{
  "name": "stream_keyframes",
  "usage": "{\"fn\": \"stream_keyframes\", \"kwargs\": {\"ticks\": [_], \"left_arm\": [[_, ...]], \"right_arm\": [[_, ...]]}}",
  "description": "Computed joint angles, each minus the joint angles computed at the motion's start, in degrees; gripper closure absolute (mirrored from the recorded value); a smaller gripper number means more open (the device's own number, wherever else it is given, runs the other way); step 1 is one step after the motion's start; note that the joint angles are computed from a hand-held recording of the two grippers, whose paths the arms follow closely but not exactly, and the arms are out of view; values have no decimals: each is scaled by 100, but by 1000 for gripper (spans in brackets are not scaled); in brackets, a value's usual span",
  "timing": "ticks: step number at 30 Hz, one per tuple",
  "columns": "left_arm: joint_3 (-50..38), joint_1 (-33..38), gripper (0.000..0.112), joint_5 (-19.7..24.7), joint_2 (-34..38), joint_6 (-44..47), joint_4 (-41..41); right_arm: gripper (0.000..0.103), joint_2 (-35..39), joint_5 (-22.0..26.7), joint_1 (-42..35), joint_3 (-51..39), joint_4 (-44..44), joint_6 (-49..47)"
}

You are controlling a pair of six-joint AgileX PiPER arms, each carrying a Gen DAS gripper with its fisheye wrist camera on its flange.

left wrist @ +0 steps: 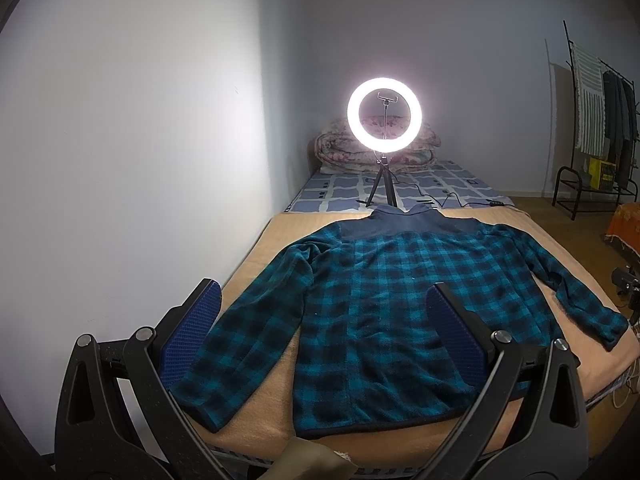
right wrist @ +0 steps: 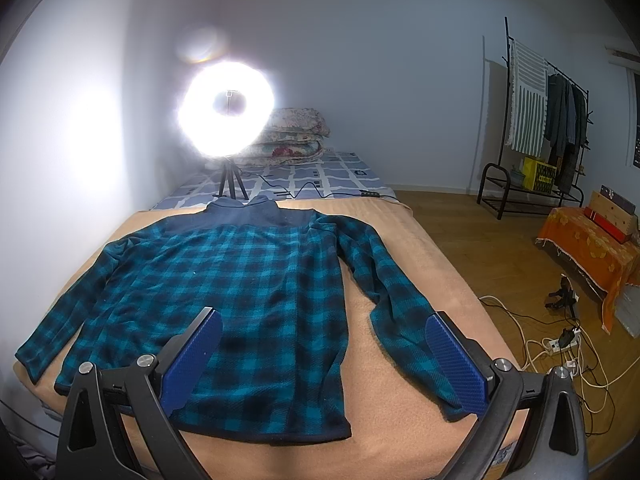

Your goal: Fold large clothes

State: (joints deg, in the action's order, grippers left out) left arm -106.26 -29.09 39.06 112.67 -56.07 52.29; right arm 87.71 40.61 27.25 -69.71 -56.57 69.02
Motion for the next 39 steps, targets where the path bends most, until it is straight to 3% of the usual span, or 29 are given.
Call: {"fn": "stream_keyframes", "kwargs": {"ticks": [15,39], "left_arm": [[-25,45,9,-8,-4,21,-22],[634,287,9,-149,-136,-678,501]], "right_arm": [[0,86,102,57,-160,44,-67],[0,260,53,124,-453,182,-301]]}}
